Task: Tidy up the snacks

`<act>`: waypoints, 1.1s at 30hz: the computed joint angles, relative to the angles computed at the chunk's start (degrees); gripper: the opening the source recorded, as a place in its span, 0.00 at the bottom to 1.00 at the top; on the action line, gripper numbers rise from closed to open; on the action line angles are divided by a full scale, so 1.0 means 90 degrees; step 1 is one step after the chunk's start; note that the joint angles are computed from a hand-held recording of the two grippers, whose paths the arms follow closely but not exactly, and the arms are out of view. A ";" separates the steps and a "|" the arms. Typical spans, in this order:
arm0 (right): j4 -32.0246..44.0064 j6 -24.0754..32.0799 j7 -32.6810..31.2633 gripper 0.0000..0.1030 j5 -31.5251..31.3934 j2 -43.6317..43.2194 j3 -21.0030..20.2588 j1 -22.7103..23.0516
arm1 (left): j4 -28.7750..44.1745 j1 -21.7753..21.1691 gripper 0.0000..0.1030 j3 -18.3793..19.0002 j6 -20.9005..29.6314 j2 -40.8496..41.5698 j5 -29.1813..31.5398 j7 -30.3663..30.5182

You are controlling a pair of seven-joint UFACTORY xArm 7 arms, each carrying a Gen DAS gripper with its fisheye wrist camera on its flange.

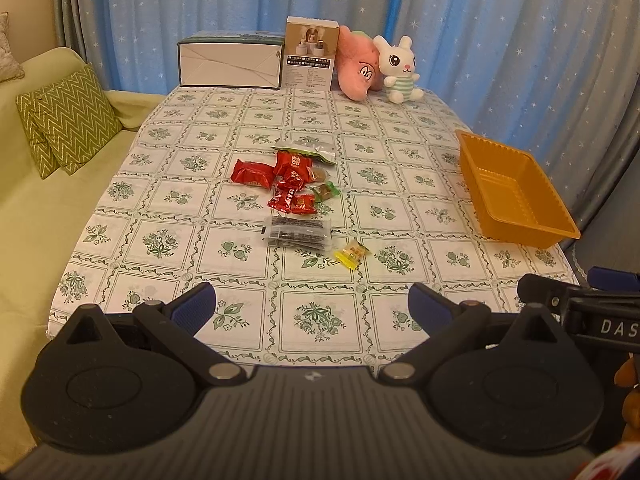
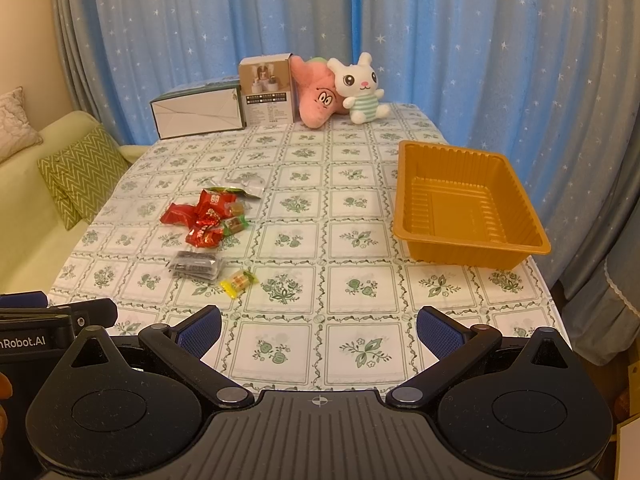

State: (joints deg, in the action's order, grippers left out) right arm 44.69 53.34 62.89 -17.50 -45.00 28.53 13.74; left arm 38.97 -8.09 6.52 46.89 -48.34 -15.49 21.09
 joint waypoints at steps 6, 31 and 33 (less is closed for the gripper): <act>-0.0013 -0.0007 0.0005 1.00 0.0000 -0.0003 -0.0013 0.0017 | -0.0010 0.0005 0.99 0.0003 0.0009 -0.0014 -0.0018 0.0007; -0.0436 -0.0565 0.0224 1.00 -0.0116 -0.0073 -0.0031 -0.0055 | -0.0055 -0.0045 0.99 0.0132 -0.0208 0.0177 -0.0141 0.0182; -0.0580 -0.0879 0.0183 1.00 -0.0169 -0.0013 -0.0106 -0.0072 | -0.0036 -0.0066 0.99 0.0188 -0.0317 0.0329 -0.0176 0.0287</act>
State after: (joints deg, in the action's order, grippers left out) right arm 39.47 45.42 64.54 -19.03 -45.12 27.58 13.10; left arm 38.65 -8.69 8.21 44.05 -45.37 -17.08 23.68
